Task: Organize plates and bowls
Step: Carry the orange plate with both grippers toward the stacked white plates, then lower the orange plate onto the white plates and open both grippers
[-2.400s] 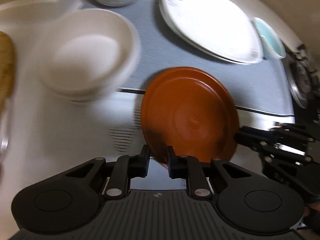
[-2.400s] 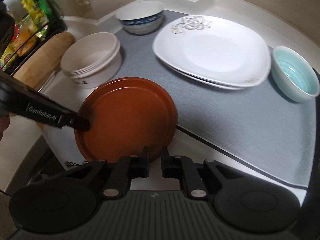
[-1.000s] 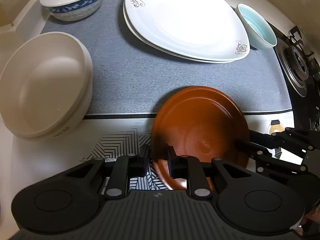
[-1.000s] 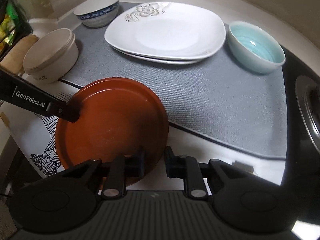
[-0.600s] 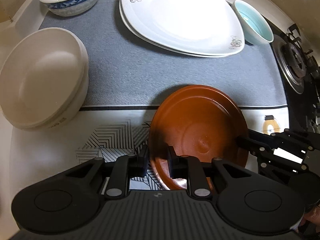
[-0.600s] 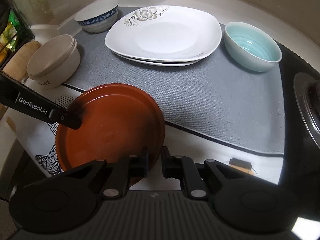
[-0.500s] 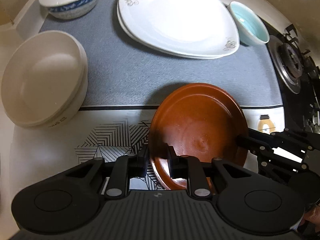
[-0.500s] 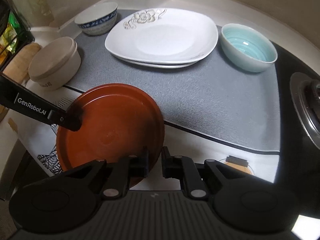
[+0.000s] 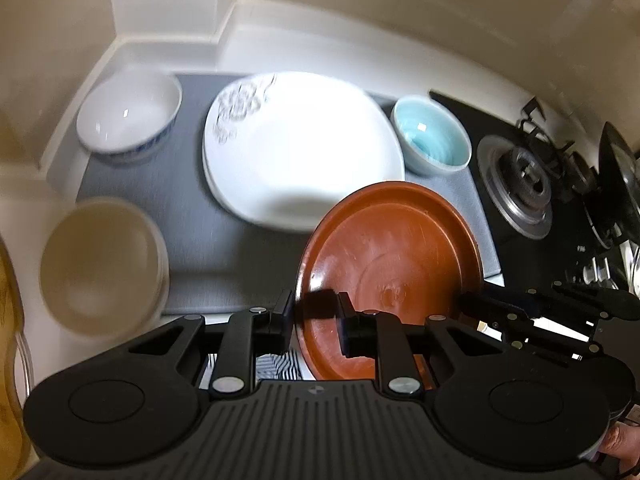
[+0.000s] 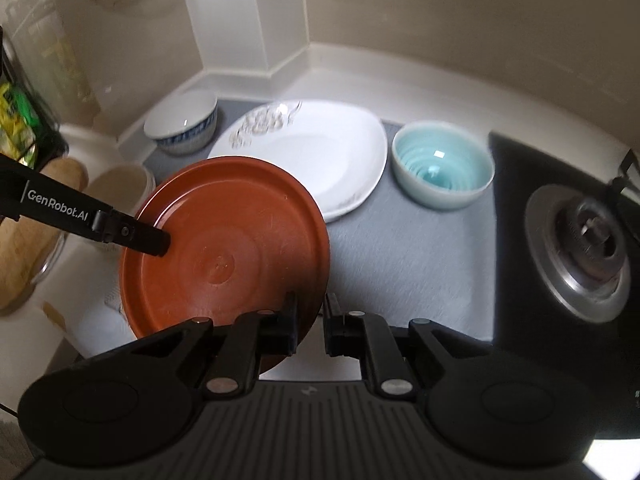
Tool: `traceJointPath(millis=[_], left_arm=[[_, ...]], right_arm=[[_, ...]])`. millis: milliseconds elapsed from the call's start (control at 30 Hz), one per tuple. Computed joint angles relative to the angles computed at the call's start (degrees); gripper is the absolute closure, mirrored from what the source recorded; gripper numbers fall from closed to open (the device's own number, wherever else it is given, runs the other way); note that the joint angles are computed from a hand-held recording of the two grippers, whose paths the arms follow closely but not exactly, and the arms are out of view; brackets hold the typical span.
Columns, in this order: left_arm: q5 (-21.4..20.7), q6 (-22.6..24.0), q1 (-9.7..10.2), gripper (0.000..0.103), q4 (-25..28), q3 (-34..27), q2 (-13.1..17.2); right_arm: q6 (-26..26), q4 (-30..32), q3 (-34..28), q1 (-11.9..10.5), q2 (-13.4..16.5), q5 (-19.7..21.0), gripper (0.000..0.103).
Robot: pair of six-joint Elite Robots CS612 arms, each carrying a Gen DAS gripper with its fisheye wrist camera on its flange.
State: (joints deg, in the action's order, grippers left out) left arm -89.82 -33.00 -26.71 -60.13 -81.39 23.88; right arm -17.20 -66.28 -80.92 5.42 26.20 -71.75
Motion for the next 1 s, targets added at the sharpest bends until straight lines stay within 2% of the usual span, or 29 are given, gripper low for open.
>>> traceJointPath(millis=[233, 467, 700, 867, 1000], left_arm=[[-0.44, -1.67, 1.03, 0.081, -3.15, 2.04, -0.88], [-0.56, -3.87, 2.63, 0.081, -8.28, 5.29, -1.91], [0.64, -6.15, 3.81, 0.081, -14.23, 9.76, -2.1], [-0.41, -9.56, 4.76, 0.081, -17.66, 11.7, -1.04], [1.18, -10.27, 4.69, 0.081, -17.89, 13.17, -1.15]], right_arm=[[1.3, -4.38, 3.91, 0.61, -1.6, -2.17, 0.089], [2.75, -9.07, 9.48, 0.93, -3.75, -1.47, 0.089], [2.38, -17.93, 16.98, 1.96, -5.46, -3.77, 0.089], [7.77, -22.09, 22.04, 2.13, -6.06, -3.81, 0.089], [8.59, -22.98, 23.95, 2.36, -6.38, -4.12, 0.089]])
